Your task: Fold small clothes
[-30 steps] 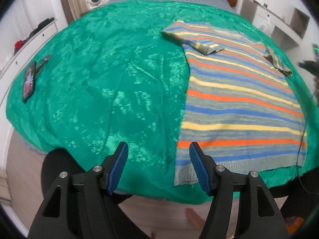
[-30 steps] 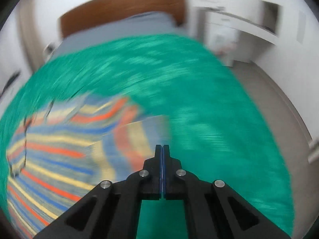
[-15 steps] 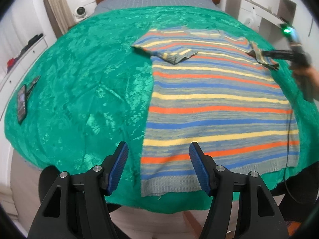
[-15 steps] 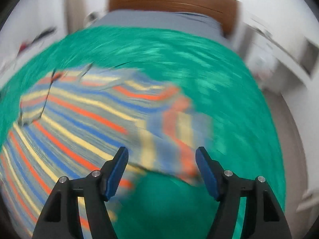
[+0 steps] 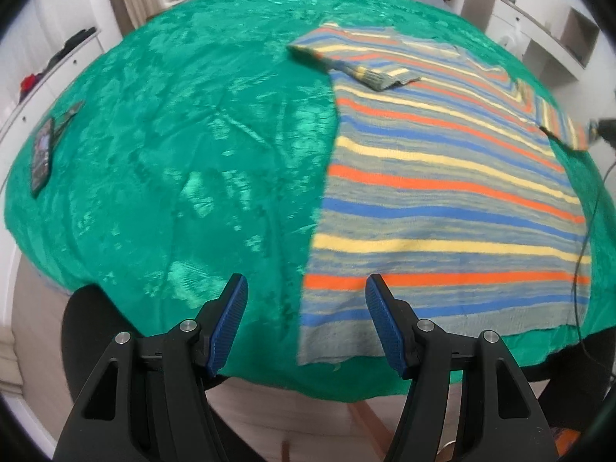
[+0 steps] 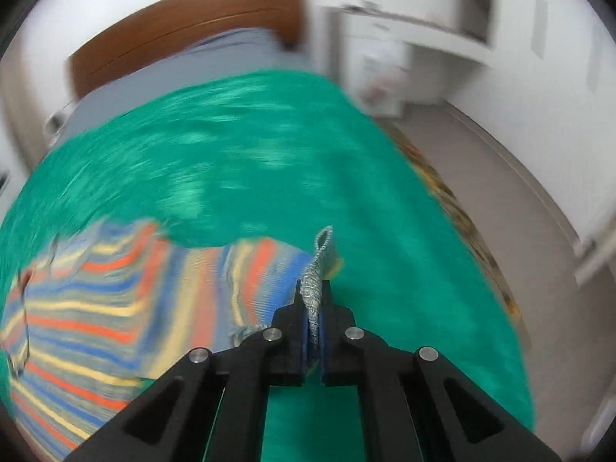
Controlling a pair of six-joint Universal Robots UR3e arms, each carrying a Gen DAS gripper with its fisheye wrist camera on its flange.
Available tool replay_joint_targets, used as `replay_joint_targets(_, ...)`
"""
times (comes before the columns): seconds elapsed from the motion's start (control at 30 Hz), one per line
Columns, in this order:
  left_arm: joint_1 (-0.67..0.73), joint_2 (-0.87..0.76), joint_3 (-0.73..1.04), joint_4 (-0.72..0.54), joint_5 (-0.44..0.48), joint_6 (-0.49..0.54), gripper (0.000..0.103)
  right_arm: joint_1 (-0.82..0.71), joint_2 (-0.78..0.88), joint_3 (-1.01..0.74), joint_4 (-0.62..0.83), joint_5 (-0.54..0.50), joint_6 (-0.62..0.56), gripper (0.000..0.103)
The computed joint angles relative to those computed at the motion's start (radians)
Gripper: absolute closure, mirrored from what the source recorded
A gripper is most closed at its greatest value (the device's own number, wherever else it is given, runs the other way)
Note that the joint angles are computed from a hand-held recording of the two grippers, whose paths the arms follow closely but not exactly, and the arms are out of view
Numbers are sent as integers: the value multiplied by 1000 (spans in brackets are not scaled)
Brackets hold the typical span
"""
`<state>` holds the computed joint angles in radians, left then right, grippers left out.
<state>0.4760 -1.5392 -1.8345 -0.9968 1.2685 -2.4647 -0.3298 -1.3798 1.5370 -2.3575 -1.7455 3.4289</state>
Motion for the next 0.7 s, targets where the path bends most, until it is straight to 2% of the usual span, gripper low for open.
replay_joint_targets(0.1, -34, 12, 0, -1, -5, -6, 37, -69, -81, 113, 7, 43, -32, 100)
replay_joint_targets(0.27, -44, 78, -42, 27, -5, 20, 37, -63, -72, 214, -17, 27, -34, 100)
replay_joint_targets(0.37, -34, 87, -59, 42, 13, 32, 37, -115, -107, 356, -141, 92, -1, 100)
replay_joint_targets(0.43, -28, 76, -57, 52, 30, 31, 37, -125, -133, 400, -175, 99, 3, 100)
replay_joint_targets(0.53, -7, 63, -52, 60, 39, 26, 37, -214, -243, 488, -159, 188, -1, 92)
replay_joint_targets(0.57, -4, 55, -51, 72, 43, 23, 37, -231, -296, 505, -129, 173, 20, 84)
replay_joint_targets(0.6, -4, 45, -51, 84, 47, 21, 37, -237, -315, 497, -111, 168, 26, 82)
replay_joint_targets(0.7, -23, 2, -26, 103, 65, 8, 37, -249, -411, 501, -87, 239, -15, 81)
